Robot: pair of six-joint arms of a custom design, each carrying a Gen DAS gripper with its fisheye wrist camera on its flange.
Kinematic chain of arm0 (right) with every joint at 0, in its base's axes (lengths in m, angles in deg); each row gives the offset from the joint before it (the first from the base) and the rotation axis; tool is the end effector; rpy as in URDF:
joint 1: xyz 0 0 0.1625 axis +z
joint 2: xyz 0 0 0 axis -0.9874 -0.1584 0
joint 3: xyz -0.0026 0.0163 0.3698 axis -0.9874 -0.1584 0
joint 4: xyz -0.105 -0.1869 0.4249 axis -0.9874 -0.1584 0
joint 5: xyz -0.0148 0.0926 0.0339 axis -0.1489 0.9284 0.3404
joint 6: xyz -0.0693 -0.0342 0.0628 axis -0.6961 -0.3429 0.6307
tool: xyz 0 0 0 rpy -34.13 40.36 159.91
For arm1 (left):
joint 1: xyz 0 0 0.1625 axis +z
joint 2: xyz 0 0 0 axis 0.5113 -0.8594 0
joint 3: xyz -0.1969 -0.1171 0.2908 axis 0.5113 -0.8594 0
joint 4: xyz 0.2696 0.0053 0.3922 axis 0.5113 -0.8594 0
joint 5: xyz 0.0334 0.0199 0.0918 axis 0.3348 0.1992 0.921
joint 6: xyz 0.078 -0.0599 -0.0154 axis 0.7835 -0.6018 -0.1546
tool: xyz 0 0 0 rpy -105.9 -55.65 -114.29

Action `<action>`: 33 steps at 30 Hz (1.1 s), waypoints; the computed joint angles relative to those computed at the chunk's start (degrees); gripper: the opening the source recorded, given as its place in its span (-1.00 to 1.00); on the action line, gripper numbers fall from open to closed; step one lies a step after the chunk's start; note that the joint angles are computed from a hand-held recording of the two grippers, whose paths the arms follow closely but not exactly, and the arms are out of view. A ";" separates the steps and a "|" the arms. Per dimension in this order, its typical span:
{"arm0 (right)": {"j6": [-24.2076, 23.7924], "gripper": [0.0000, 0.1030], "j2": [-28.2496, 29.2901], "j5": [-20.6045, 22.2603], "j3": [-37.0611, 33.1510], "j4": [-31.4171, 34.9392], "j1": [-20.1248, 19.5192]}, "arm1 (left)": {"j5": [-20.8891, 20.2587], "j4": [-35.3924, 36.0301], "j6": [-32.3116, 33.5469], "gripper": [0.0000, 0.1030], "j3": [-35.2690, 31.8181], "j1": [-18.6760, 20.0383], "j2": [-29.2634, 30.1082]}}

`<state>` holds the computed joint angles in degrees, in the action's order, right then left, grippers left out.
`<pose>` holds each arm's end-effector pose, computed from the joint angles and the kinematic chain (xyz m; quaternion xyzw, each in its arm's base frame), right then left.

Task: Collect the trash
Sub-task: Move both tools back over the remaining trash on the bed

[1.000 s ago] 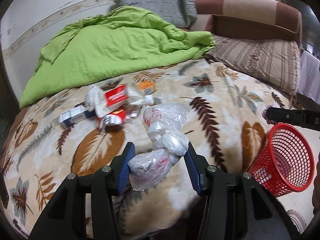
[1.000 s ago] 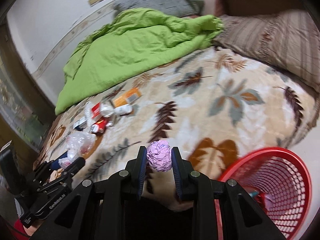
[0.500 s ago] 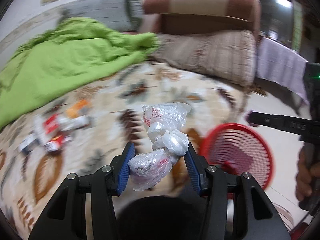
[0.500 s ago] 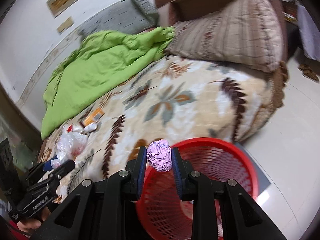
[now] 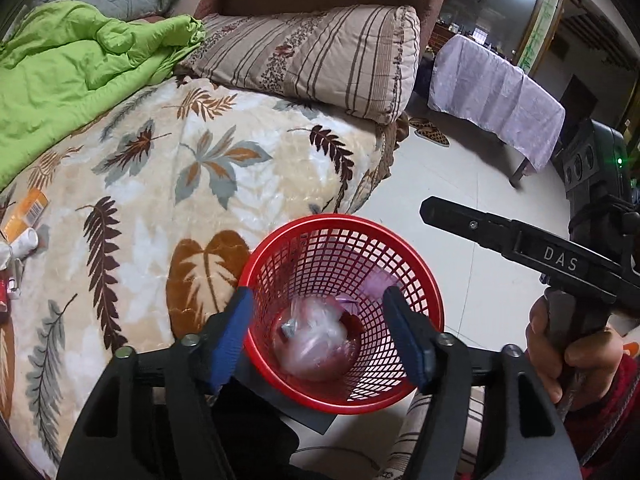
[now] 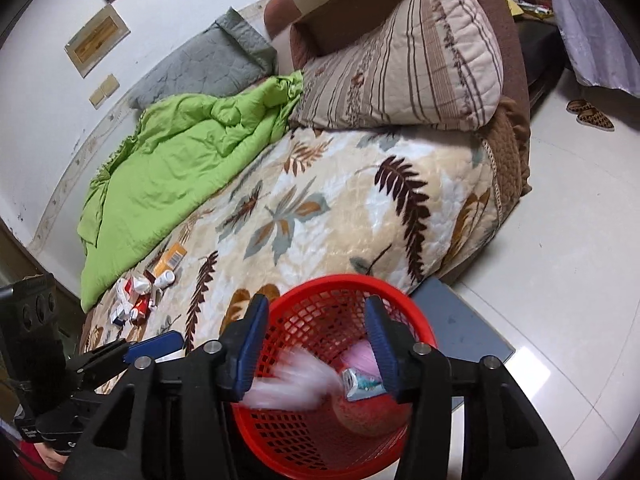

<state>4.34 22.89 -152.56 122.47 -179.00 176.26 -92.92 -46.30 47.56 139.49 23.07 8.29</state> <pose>0.1611 -0.6608 0.2673 -0.0149 -0.8821 0.4464 0.1495 -0.3320 -0.7387 0.1388 0.3842 0.9008 -0.1329 0.1524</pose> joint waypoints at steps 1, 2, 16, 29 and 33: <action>-0.17 0.05 -0.01 0.02 -0.06 -0.10 0.08 | 0.12 -0.51 -0.31 0.31 0.29 -0.09 -0.37; -0.21 0.05 -0.12 0.33 -0.07 -0.14 0.18 | 0.28 -0.86 -0.56 0.31 0.44 -0.17 -0.61; -5.96 0.13 6.68 4.47 -6.74 6.35 5.76 | 10.41 -8.91 -3.81 0.36 11.41 0.99 -13.78; -10.70 0.37 23.54 6.72 -28.57 21.73 11.65 | 18.87 -17.02 -6.09 0.47 13.33 6.41 -22.60; -10.18 0.37 31.08 7.56 -39.93 29.31 12.09 | 22.23 -18.61 -3.79 0.48 8.99 9.30 -20.77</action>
<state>-5.84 53.98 -145.00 82.54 -149.69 188.36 -70.69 -64.91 43.77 148.49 32.37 -12.47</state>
